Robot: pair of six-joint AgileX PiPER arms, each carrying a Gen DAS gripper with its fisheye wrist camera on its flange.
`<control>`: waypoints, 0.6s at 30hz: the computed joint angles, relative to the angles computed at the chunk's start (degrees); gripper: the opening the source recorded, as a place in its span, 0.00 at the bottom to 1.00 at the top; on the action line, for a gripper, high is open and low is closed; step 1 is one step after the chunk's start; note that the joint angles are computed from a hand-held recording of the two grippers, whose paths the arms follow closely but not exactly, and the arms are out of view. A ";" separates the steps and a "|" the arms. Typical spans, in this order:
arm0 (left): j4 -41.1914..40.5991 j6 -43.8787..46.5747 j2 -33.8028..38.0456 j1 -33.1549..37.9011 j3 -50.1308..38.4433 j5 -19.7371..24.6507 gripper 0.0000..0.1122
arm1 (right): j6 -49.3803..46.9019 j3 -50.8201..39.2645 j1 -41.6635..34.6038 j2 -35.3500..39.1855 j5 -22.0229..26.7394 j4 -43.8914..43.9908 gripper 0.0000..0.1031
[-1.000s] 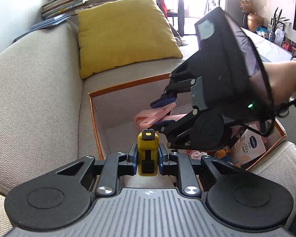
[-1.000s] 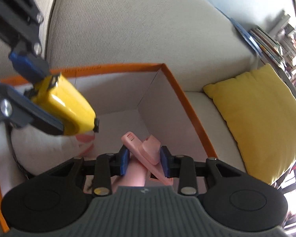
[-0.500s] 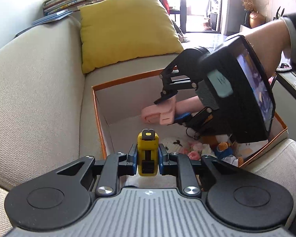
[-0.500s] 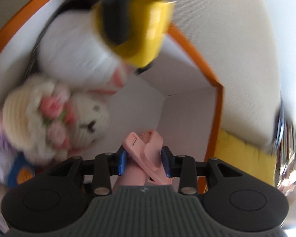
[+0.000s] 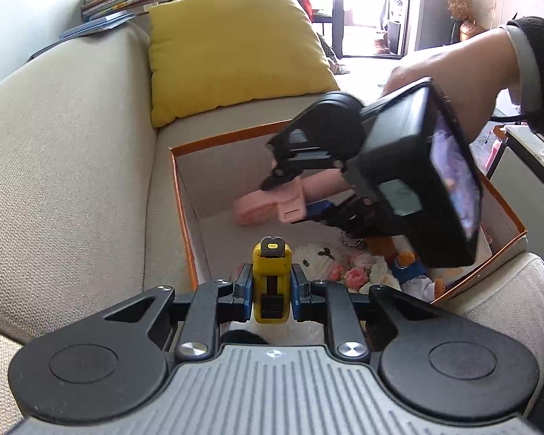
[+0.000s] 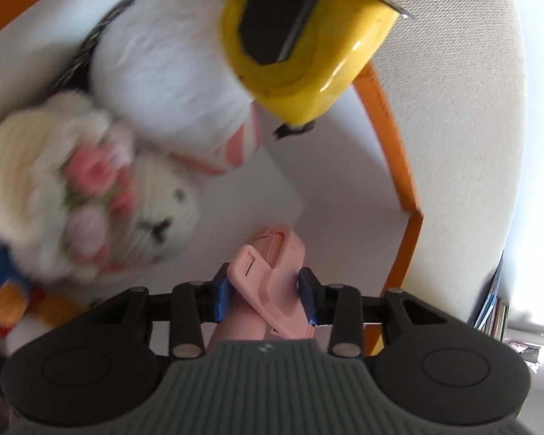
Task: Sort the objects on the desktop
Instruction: 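Lower the phone holder into the box and open the right tool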
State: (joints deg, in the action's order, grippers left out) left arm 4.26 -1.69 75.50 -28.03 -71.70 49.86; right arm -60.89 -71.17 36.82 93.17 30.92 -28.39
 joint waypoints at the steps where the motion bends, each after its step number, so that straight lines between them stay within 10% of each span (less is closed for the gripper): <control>1: -0.04 0.03 -0.06 0.19 0.03 0.06 0.20 | -0.30 -0.14 0.19 0.45 -0.87 0.16 0.39; 11: -0.65 -0.39 -0.32 1.32 0.53 -0.27 0.20 | 4.27 0.52 1.60 2.67 -3.25 -5.51 0.50; 18: -0.68 0.58 -1.41 2.12 0.07 1.00 0.20 | 4.07 -1.73 3.10 2.52 4.57 -4.15 0.51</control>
